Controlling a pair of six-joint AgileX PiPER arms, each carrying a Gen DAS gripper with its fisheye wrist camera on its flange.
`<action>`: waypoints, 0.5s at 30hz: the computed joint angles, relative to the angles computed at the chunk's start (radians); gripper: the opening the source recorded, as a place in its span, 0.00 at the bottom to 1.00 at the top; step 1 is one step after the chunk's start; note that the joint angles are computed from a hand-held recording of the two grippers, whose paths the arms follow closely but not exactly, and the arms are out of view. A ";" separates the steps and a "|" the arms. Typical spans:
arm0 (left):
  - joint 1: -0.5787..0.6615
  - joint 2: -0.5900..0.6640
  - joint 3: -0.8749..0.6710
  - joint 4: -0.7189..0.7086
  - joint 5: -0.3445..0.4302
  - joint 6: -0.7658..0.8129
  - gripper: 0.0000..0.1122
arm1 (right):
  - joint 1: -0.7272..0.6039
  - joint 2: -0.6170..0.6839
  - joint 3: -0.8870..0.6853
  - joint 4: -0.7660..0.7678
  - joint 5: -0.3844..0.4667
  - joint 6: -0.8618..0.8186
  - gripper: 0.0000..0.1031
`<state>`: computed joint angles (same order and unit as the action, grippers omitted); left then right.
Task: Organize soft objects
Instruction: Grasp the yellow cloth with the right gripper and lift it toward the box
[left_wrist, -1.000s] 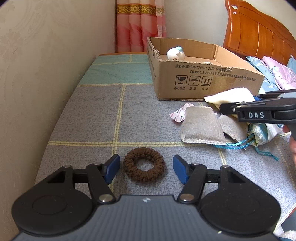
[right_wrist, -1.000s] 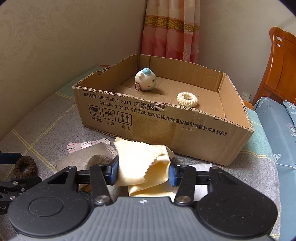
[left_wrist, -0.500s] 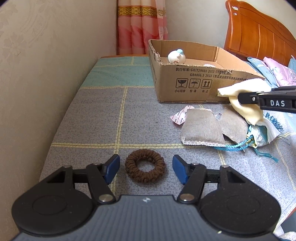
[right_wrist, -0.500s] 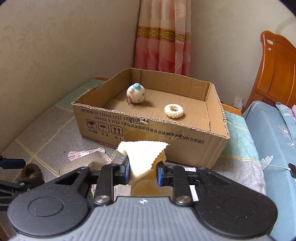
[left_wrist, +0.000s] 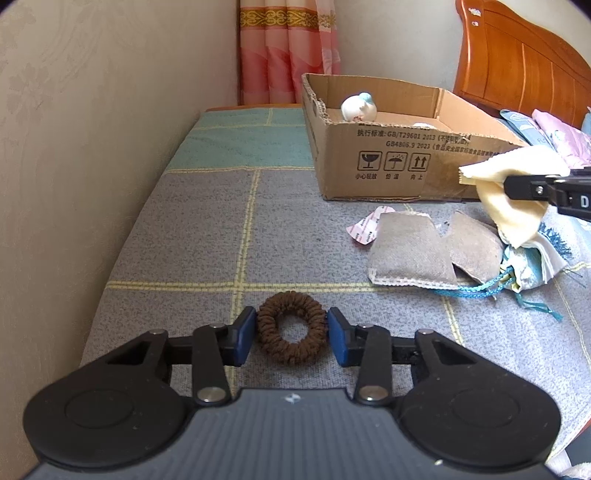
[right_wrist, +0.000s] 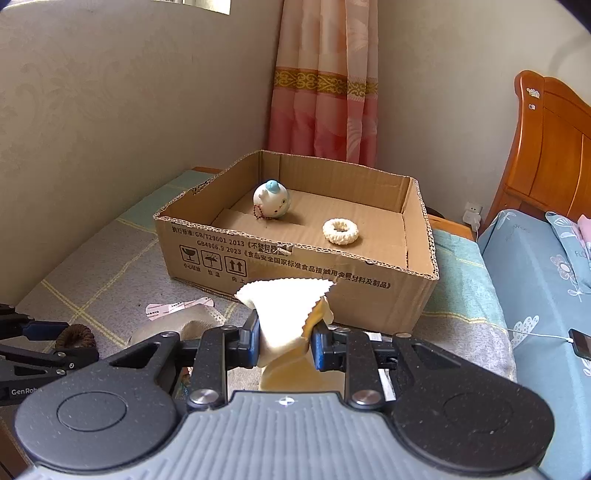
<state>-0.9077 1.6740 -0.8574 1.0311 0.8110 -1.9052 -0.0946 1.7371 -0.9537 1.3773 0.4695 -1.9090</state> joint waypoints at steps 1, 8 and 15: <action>-0.001 -0.007 0.001 0.000 0.001 0.009 0.34 | -0.004 -0.003 -0.001 -0.005 0.006 0.003 0.29; 0.011 -0.111 0.007 -0.016 -0.023 0.112 0.33 | -0.053 -0.041 -0.010 -0.036 0.070 0.005 0.29; 0.052 -0.171 -0.081 -0.004 -0.029 0.301 0.34 | -0.110 -0.089 -0.029 -0.034 0.156 -0.013 0.29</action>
<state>-0.8555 1.5026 -0.9380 1.0271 0.7818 -1.6044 -0.2042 1.6479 -0.9827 1.3437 0.6259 -1.9224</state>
